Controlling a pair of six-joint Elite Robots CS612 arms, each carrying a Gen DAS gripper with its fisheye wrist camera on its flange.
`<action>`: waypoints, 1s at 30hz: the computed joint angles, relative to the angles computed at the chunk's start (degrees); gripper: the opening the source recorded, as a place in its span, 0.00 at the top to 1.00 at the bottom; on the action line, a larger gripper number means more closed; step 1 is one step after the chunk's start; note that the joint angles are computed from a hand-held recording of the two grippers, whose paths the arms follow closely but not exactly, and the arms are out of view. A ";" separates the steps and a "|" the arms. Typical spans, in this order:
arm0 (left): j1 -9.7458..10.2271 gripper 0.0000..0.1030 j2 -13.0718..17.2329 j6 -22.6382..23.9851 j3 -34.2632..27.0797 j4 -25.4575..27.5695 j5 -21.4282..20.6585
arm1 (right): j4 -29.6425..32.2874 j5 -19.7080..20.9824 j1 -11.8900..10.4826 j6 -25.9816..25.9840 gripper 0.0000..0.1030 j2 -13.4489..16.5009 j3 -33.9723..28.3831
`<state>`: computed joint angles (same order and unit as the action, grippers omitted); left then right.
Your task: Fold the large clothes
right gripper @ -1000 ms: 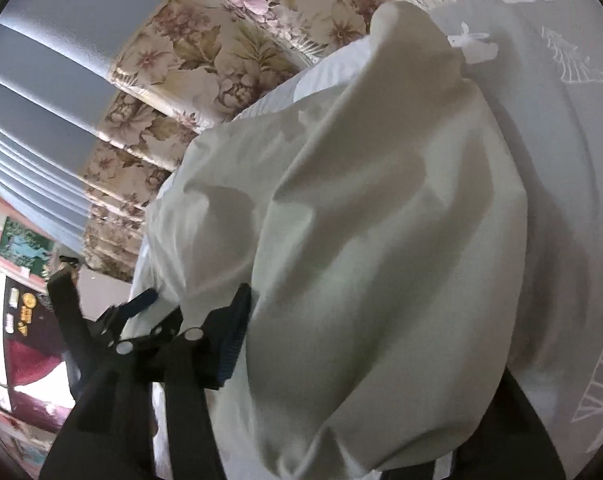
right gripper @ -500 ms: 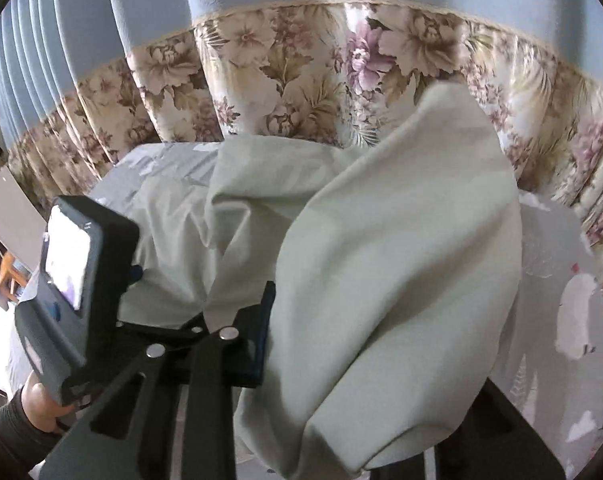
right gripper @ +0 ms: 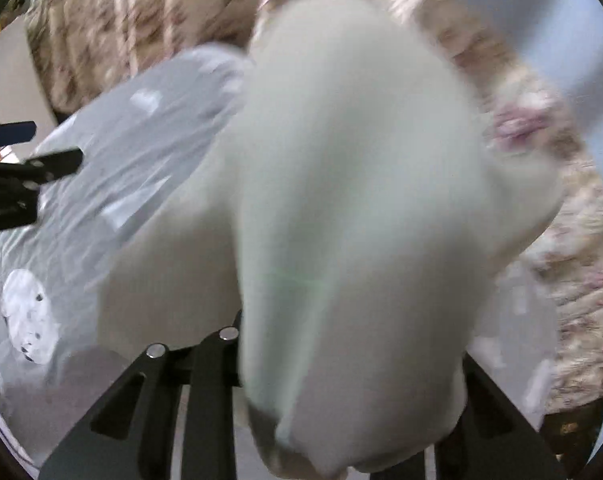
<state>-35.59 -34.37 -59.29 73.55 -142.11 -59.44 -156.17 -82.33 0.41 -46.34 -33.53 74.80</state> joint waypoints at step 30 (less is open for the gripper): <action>-4.01 0.06 2.04 15.33 -8.16 -7.22 -0.64 | 4.60 29.14 -15.11 20.59 0.34 4.74 -10.05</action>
<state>-39.60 -32.34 -43.96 65.40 -149.33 -60.08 -151.56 -53.20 -14.71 -25.75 -28.79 64.74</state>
